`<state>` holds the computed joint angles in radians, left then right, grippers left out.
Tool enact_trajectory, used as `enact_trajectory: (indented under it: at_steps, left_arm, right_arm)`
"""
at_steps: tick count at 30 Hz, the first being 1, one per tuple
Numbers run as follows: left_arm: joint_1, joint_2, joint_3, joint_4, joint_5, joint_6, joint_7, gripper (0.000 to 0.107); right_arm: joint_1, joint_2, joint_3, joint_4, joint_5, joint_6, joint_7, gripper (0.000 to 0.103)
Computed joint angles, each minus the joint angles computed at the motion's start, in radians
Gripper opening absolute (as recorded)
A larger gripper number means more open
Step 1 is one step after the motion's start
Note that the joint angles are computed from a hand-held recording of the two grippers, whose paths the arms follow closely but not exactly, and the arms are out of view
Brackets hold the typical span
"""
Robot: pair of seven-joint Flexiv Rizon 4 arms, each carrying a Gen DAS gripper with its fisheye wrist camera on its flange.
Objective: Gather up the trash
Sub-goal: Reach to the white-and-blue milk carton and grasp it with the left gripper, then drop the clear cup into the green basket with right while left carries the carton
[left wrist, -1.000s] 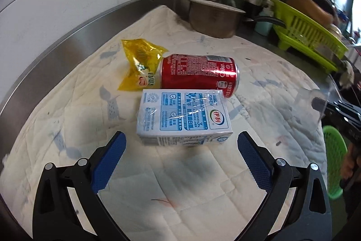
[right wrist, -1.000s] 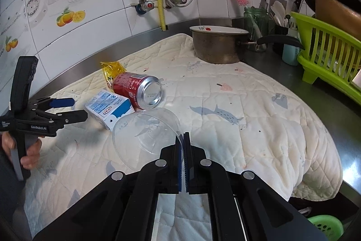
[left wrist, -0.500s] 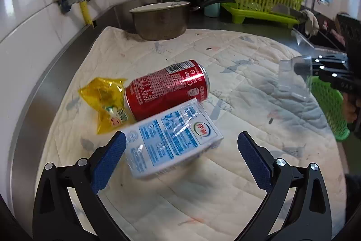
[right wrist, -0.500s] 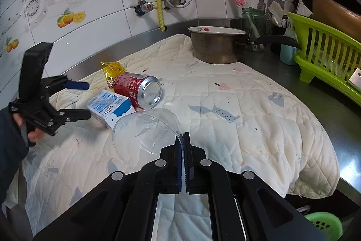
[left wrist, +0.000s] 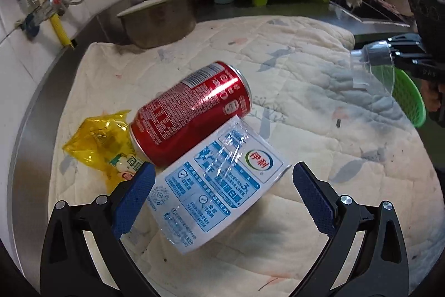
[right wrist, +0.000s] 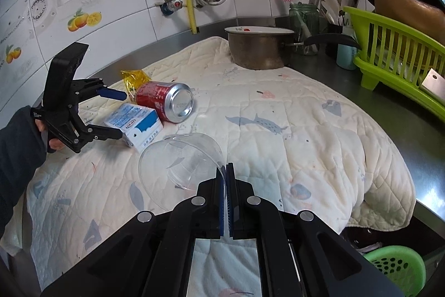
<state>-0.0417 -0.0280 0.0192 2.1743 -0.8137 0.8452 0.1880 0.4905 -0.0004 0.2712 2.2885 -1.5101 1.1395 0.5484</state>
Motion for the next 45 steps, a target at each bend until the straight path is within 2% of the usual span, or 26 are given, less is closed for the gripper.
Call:
enact_trajectory:
  at_steps: [2, 8, 13, 17, 20, 22, 25, 26, 32, 36, 39, 40, 43, 45]
  left_arm:
    - [-0.003, -0.010, -0.004, 0.002, 0.005, 0.023, 0.007, 0.098]
    - [0.005, -0.039, -0.013, -0.024, 0.013, 0.010, 0.022, 0.098]
    - [0.010, -0.052, -0.016, -0.034, 0.065, 0.012, -0.023, 0.098]
    - [0.018, -0.030, -0.005, -0.035, 0.132, -0.038, -0.060, 0.095]
    - [0.008, -0.002, 0.000, -0.002, 0.187, 0.003, -0.046, 0.090]
    - [0.006, 0.009, 0.003, 0.005, 0.201, -0.004, -0.046, 0.088]
    - [0.001, -0.004, 0.001, 0.000, 0.212, 0.026, -0.089, 0.081]
    - [0.003, -0.014, 0.000, -0.011, 0.229, 0.022, -0.125, 0.082]
    - [-0.026, 0.008, -0.012, 0.056, 0.182, 0.143, -0.120, 0.079]
    - [-0.055, 0.041, -0.012, 0.118, 0.161, 0.256, -0.192, 0.074]
    - [-0.079, 0.075, -0.009, 0.171, 0.160, 0.322, -0.273, 0.072]
    - [-0.088, 0.087, -0.008, 0.189, 0.158, 0.348, -0.292, 0.071]
    - [-0.102, 0.134, 0.001, 0.227, 0.217, 0.349, -0.421, 0.070]
    - [-0.128, 0.174, 0.012, 0.260, 0.205, 0.353, -0.434, 0.069]
  right_arm:
    - [0.000, 0.000, 0.001, 0.002, -0.002, 0.001, 0.003, 0.002]
    - [0.003, 0.004, 0.004, 0.010, 0.000, 0.000, 0.005, 0.002]
    - [0.005, 0.011, 0.008, 0.022, 0.010, -0.006, 0.012, 0.002]
    - [-0.002, 0.016, 0.003, 0.028, -0.006, 0.006, 0.040, 0.002]
    - [-0.007, 0.023, 0.002, 0.034, -0.018, 0.011, 0.054, 0.002]
    - [-0.014, 0.027, -0.002, 0.040, -0.033, 0.027, 0.077, 0.002]
    - [-0.021, 0.034, -0.002, 0.048, -0.044, 0.039, 0.097, 0.002]
    - [-0.020, 0.038, 0.002, 0.051, -0.038, 0.035, 0.094, 0.002]
    - [-0.015, 0.100, 0.030, 0.099, 0.026, 0.005, 0.070, 0.002]
    - [-0.006, 0.167, 0.066, 0.152, 0.103, -0.034, 0.058, 0.002]
    - [0.010, 0.230, 0.111, 0.207, 0.216, -0.080, 0.038, 0.002]
    - [0.019, 0.254, 0.130, 0.228, 0.265, -0.101, 0.030, 0.002]
    - [0.047, 0.323, 0.184, 0.284, 0.413, -0.155, 0.015, 0.002]
    - [0.091, 0.378, 0.239, 0.315, 0.577, -0.236, -0.027, 0.003]
